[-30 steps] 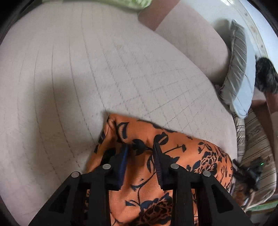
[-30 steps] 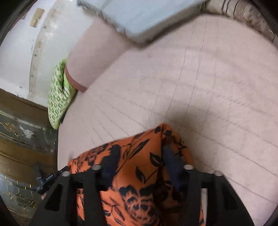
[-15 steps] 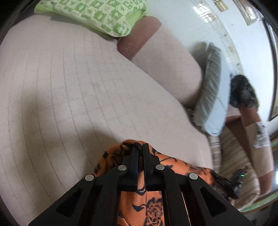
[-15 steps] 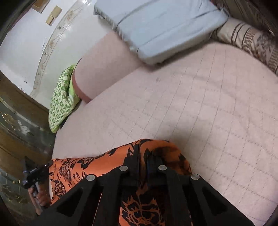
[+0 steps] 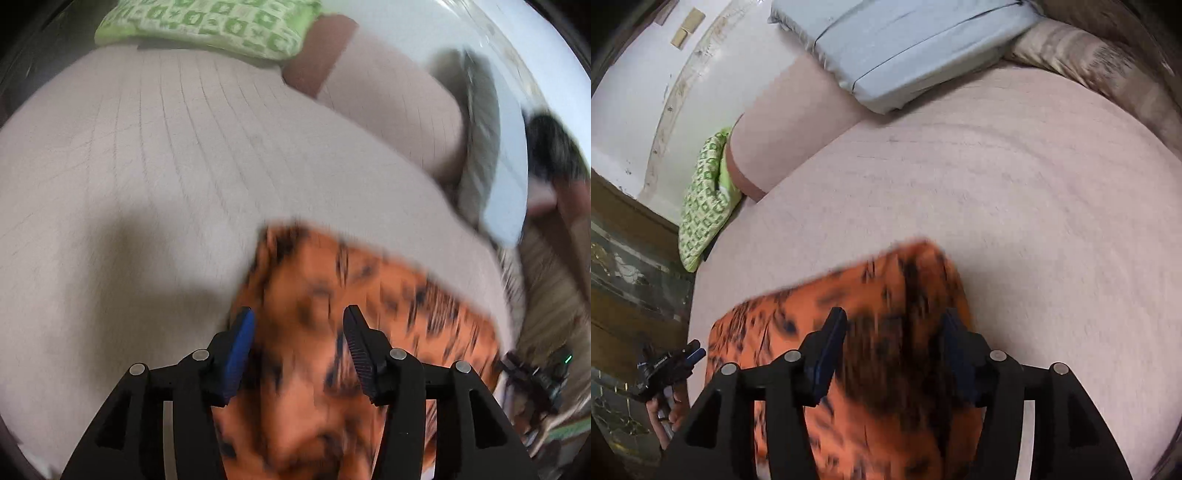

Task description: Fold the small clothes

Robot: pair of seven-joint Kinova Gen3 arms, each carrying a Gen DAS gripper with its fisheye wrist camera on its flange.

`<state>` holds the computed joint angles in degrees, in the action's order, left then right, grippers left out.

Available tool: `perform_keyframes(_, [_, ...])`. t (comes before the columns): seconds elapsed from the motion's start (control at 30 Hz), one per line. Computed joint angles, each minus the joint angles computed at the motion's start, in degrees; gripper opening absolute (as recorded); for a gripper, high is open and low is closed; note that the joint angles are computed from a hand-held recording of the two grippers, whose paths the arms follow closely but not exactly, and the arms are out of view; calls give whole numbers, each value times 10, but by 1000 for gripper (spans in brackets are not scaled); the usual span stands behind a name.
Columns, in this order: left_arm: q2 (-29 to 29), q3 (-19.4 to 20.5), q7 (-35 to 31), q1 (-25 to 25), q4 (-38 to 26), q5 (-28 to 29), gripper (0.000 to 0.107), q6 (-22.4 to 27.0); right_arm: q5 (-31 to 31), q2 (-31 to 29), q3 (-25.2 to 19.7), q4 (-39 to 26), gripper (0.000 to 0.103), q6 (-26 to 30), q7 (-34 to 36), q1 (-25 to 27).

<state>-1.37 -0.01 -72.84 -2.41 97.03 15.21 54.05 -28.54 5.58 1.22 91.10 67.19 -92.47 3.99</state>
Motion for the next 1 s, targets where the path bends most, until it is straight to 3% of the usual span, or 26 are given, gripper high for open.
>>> perform_keyframes(0.07, [-22,-16,13,35,30,-7,48,1,-7,-27,-5,35,57,20,1,4])
perform_keyframes(0.13, [-25,-67,14,76,42,22,46,10,20,-45,-4,46,57,31,-27,-12])
perform_keyframes(0.27, [-20,-106,-8,82,51,56,43,12,86,-46,-18,37,54,51,-67,-53])
perform_keyframes(0.4, [-16,-196,-38,142,74,111,44,9,117,-51,-22,30,44,60,-102,-69])
perform_keyframes(0.5, [-22,-184,-23,131,94,113,45,-6,97,-73,-14,55,44,63,-105,-66])
perform_keyframes(0.6, [-22,-185,-19,136,99,111,45,-11,126,-68,-28,53,32,66,-129,-84])
perform_keyframes(0.63, [-20,-200,-23,153,95,110,28,-8,133,-66,-29,48,19,70,-132,-88])
perform_keyframes(0.67, [-23,-227,-36,179,98,119,16,-13,130,-67,-28,49,16,67,-132,-90])
perform_keyframes(0.73, [-55,-261,-51,202,124,146,9,-51,125,-76,-28,50,12,46,-143,-96])
perform_keyframes(0.83, [-79,-234,-20,166,127,115,9,-64,130,-118,-36,58,12,36,-154,-83])
perform_keyframes(0.93, [-19,-154,41,112,95,45,10,-21,129,-96,-19,66,12,62,-162,-103])
perform_keyframes(1.0, [-5,-101,69,87,72,-1,10,-19,166,-69,-44,51,13,80,-182,-115])
